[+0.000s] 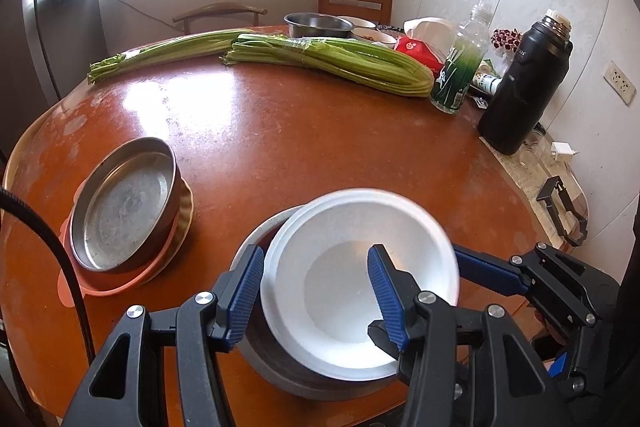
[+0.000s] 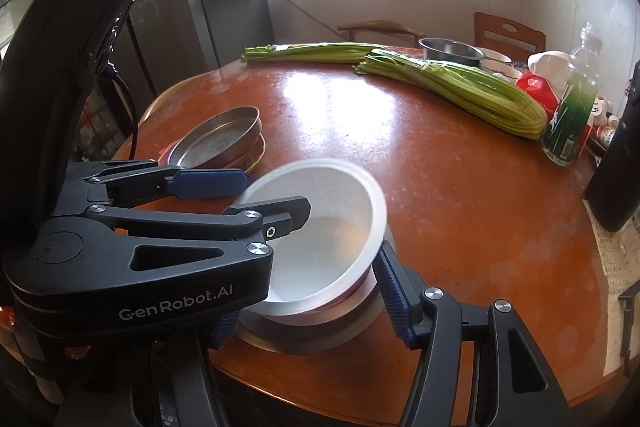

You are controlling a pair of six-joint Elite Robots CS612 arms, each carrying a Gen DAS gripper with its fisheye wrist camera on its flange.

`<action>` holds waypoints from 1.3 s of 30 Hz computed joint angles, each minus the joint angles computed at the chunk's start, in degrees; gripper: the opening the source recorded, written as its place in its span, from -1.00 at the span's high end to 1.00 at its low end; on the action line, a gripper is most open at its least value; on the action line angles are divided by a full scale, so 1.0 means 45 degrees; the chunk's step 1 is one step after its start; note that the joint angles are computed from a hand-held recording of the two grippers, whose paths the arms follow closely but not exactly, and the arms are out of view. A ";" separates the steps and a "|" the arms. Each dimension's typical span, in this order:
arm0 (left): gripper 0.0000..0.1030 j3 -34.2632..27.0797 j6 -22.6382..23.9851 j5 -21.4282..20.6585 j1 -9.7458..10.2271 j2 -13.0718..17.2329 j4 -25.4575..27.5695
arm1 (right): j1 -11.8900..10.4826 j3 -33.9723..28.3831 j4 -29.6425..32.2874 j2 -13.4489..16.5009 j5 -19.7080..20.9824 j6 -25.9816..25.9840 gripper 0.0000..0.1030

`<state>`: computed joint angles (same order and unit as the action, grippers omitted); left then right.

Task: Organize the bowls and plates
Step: 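Lower the small bowl into the large white bowl and open the left tool, then grasp the rims of the stacked steel and white bowls with the left tool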

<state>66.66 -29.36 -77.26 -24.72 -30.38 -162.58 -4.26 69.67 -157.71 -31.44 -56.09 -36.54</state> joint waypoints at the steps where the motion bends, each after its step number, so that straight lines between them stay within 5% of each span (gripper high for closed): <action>1: -0.05 -0.0001 0.0007 -0.0063 0.0010 0.0014 -0.0018 | 0.0009 -0.0024 0.0022 0.0016 -0.0056 0.0003 -0.23; 39: -0.05 0.0017 -0.0165 -0.0055 0.0103 0.0112 -0.0048 | 0.0122 -0.0218 -0.0051 0.0174 -0.0437 0.0173 -0.23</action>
